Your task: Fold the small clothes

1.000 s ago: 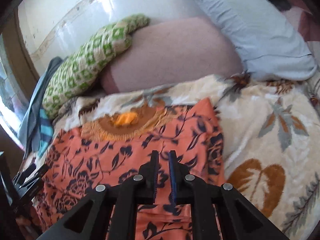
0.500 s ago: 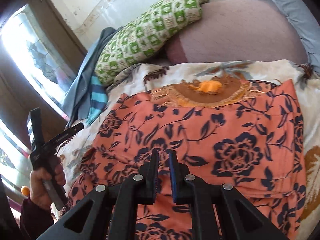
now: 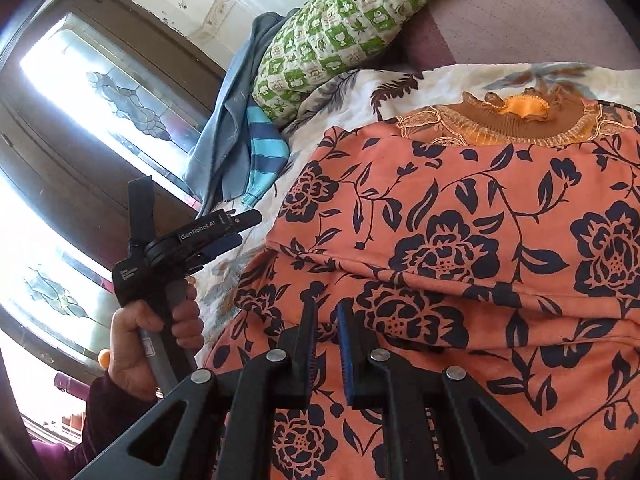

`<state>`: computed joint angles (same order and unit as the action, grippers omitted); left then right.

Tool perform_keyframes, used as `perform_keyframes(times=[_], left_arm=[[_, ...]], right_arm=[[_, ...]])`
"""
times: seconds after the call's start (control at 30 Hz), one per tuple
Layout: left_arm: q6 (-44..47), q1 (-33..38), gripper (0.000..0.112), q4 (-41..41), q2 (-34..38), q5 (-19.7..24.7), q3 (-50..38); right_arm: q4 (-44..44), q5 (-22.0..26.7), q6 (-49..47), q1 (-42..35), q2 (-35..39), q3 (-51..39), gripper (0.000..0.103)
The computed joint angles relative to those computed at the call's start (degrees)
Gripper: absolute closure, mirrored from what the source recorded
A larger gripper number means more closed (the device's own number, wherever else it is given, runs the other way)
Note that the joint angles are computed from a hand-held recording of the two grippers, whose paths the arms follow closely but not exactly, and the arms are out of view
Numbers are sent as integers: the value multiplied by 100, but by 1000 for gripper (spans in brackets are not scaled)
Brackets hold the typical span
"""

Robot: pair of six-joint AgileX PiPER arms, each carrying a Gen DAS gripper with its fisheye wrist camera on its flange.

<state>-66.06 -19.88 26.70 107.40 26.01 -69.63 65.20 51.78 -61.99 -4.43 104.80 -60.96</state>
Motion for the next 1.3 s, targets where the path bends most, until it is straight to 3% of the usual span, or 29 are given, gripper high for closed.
perform_keyframes(times=[0.07,0.2,0.33,0.4,0.5,0.57,0.6,0.73,0.87,0.97,1.03,1.3], left_arm=[[120,-101,52,59,144,260,-183],[224,-150,52,-17,194,236,-225],[-948,-850,52,1830,348,1159,-556],[-1231,-1176,52,2576,435,1445,-666],[-663,-1485,52,2785,884,1893,-1134],[-59,-1520,51,2484,1297,2245,-1543],[111,-1484,51,2324,1368,2266,-1626],[133,-1393,51,2100,1179,2088,-1529],[147,-1430,51,2065,1211,2109,-1553],[249,-1347,51,1783,1031,1920,-1440],[314,-1215,51,1483,766,1668,-1237],[-443,-1250,52,1689,-366,1160,-132]], right_arm=[[78,-29,-41,-71,63,-12,91],[134,-33,-37,-267,155,-89,91],[208,-697,-82,-448,75,-2,91],[125,-762,51,-598,251,-139,91],[-609,-979,899,-687,646,-510,91],[-448,-495,930,-973,949,-763,91],[-502,-427,1067,-1037,974,-852,91],[-471,-887,986,-1298,631,-805,91],[-20,-623,1022,-1947,885,-1048,91],[-879,-430,2121,-2119,1374,-1602,91],[-802,-301,2136,-2200,1414,-1628,91],[-582,-542,1264,-1598,270,-717,89]])
